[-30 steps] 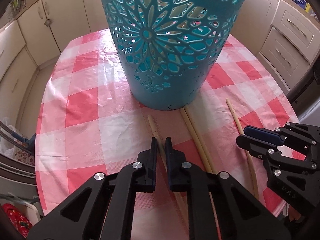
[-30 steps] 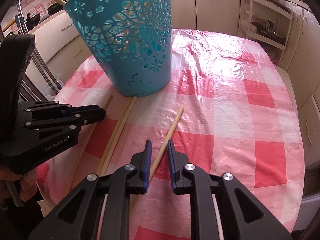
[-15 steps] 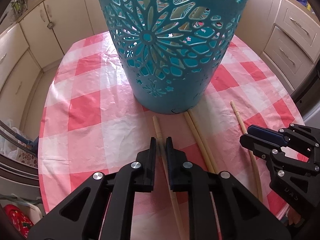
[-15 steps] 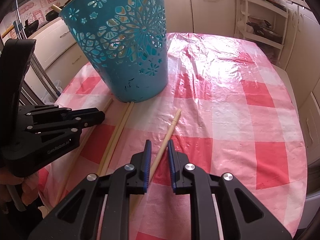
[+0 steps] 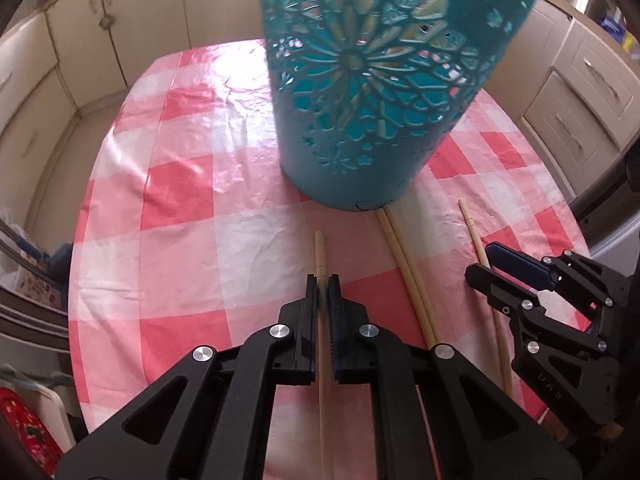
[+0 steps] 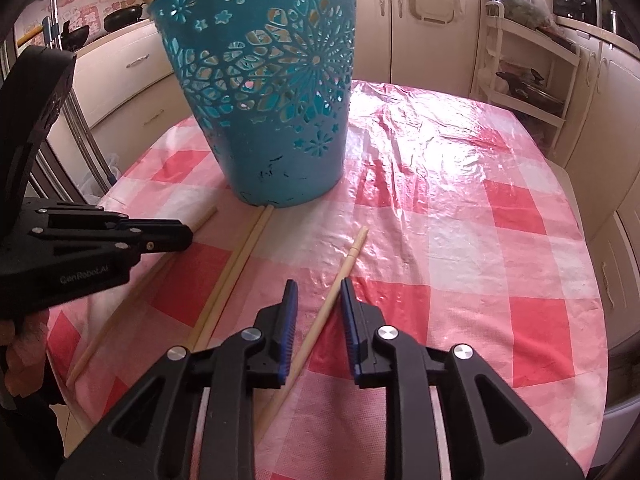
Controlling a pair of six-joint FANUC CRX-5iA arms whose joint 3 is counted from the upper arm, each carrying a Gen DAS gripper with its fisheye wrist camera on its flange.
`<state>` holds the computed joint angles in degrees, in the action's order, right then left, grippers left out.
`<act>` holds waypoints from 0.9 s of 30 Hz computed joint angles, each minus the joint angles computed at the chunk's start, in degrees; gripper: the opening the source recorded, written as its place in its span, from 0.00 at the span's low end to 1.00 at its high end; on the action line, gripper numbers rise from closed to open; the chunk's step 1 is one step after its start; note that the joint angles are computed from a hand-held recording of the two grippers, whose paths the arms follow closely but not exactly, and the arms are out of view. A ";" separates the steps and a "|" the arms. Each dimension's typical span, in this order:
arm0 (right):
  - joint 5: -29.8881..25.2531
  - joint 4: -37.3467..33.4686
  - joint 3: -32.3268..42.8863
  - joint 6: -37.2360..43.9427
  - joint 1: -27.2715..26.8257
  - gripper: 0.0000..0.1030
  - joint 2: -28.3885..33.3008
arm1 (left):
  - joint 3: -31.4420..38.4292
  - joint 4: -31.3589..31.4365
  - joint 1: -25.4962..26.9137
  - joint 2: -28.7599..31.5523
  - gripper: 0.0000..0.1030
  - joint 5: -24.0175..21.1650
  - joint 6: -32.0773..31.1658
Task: Organize utensils
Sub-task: 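Lift the left tool's chopstick over the basket and release it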
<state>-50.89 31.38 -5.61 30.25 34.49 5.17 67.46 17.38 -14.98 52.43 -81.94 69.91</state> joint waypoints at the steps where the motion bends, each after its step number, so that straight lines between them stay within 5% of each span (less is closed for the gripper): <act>1: -0.29 0.51 0.02 0.08 0.29 0.27 0.15 | 1.09 0.80 0.58 0.68 0.05 -1.13 1.06; 5: -0.99 1.60 0.02 0.24 1.02 0.29 0.36 | -0.55 2.06 2.20 -0.31 0.05 -1.65 3.36; 14: -0.64 1.90 -0.38 0.01 0.95 0.30 0.15 | -23.36 10.42 5.36 -14.28 0.05 9.02 -3.24; 27: -0.50 2.07 -0.49 0.28 1.02 0.33 0.15 | -22.65 22.10 7.59 -18.79 0.05 11.01 -7.52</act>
<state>-51.39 33.46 -6.11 30.53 35.50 5.32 44.80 39.48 -7.39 33.64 -70.94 62.39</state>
